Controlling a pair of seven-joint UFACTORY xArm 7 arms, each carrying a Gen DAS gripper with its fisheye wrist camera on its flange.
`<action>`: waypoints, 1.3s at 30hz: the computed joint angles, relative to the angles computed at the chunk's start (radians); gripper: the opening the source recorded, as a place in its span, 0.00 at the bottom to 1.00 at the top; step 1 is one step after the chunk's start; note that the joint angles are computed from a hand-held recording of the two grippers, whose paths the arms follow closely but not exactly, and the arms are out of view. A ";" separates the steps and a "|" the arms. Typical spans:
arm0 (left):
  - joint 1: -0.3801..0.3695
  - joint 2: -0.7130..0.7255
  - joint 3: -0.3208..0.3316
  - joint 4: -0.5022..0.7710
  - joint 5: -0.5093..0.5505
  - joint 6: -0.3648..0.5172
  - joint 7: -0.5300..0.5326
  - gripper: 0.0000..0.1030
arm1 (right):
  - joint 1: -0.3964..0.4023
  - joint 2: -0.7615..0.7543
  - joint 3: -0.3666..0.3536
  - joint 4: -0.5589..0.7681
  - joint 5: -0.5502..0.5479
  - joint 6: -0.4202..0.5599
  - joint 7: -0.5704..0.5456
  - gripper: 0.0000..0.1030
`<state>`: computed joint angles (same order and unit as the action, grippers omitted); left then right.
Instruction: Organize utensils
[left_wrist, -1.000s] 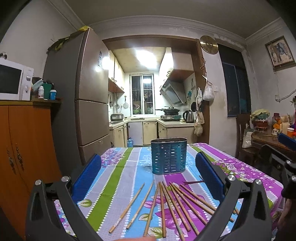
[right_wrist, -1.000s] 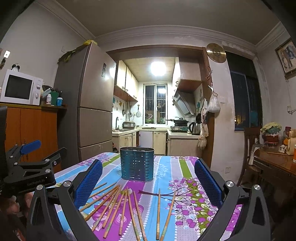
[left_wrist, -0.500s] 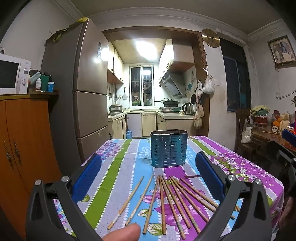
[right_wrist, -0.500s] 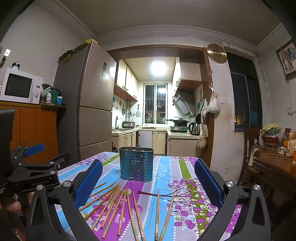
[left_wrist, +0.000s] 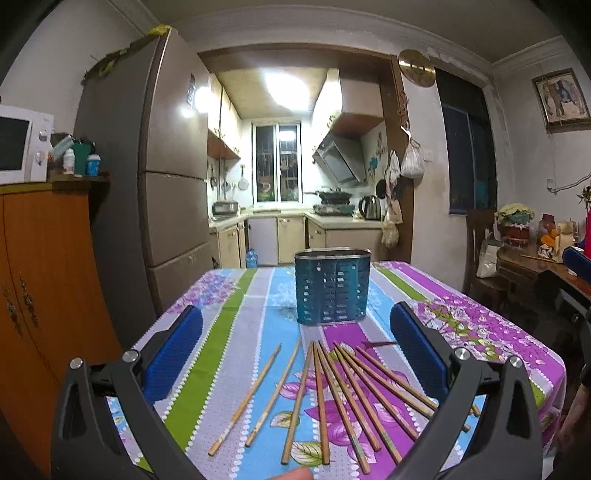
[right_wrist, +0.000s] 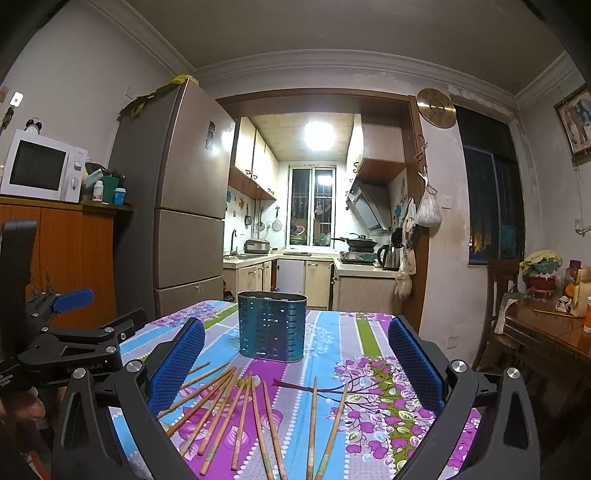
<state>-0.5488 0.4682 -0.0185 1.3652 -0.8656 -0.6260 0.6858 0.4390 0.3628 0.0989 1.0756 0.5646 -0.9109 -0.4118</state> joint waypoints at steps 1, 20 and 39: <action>0.000 0.001 0.003 0.005 -0.010 0.020 0.009 0.95 | 0.000 0.001 0.000 0.002 -0.001 0.003 -0.002 0.97; -0.018 0.025 0.025 0.029 -0.043 0.016 0.046 0.95 | 0.006 0.012 -0.006 0.030 0.014 0.020 -0.030 0.97; -0.009 0.053 0.012 0.077 -0.087 -0.003 0.085 0.95 | 0.002 0.022 -0.011 0.036 0.008 0.038 -0.035 0.97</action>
<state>-0.5574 0.5217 -0.0067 1.4423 -0.9525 -0.6290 0.7705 0.4407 0.3844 0.0877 1.1117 0.5723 -0.8730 -0.4469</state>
